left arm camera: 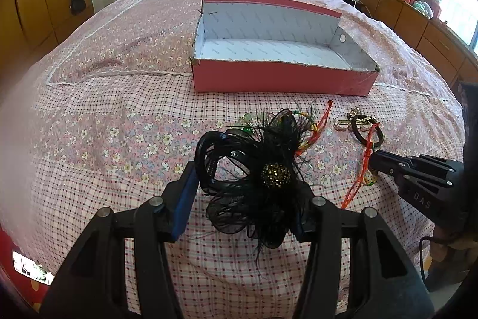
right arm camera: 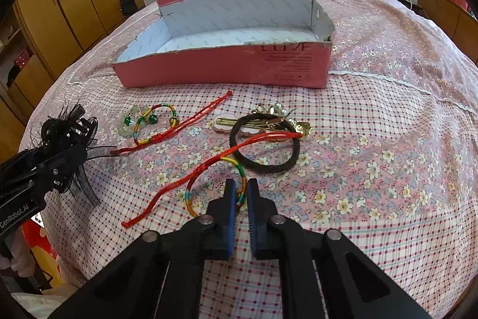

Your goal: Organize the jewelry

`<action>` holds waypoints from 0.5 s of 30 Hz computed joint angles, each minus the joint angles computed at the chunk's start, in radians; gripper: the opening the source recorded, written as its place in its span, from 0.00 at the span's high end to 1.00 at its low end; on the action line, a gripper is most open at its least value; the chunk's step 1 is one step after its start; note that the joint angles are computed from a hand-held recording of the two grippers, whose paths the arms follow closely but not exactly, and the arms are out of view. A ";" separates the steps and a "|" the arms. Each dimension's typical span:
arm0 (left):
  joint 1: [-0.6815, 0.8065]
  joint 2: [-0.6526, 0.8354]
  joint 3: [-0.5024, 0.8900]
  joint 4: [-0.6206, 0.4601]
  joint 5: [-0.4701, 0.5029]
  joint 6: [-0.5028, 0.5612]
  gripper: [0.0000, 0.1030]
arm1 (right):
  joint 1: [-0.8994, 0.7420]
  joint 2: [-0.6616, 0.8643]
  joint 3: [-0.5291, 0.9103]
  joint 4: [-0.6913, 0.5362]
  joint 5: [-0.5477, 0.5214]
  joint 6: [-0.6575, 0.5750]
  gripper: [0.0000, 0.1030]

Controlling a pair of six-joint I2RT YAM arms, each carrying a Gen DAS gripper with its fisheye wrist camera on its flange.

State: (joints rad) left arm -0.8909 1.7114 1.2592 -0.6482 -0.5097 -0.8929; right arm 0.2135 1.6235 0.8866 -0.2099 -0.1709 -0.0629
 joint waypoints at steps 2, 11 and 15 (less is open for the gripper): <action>0.000 -0.003 0.002 -0.003 -0.005 0.001 0.56 | -0.001 -0.014 -0.008 0.007 -0.002 -0.003 0.94; 0.005 -0.015 0.028 -0.011 -0.030 0.029 0.56 | -0.032 -0.099 -0.011 -0.022 -0.038 -0.021 0.95; 0.016 -0.020 0.047 -0.012 -0.037 0.050 0.56 | -0.030 -0.117 0.013 -0.034 -0.038 -0.021 0.95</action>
State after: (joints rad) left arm -0.8745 1.6917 1.3059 -0.6601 -0.5464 -0.8431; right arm 0.1830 1.5064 0.8995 -0.2440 -0.2084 -0.0842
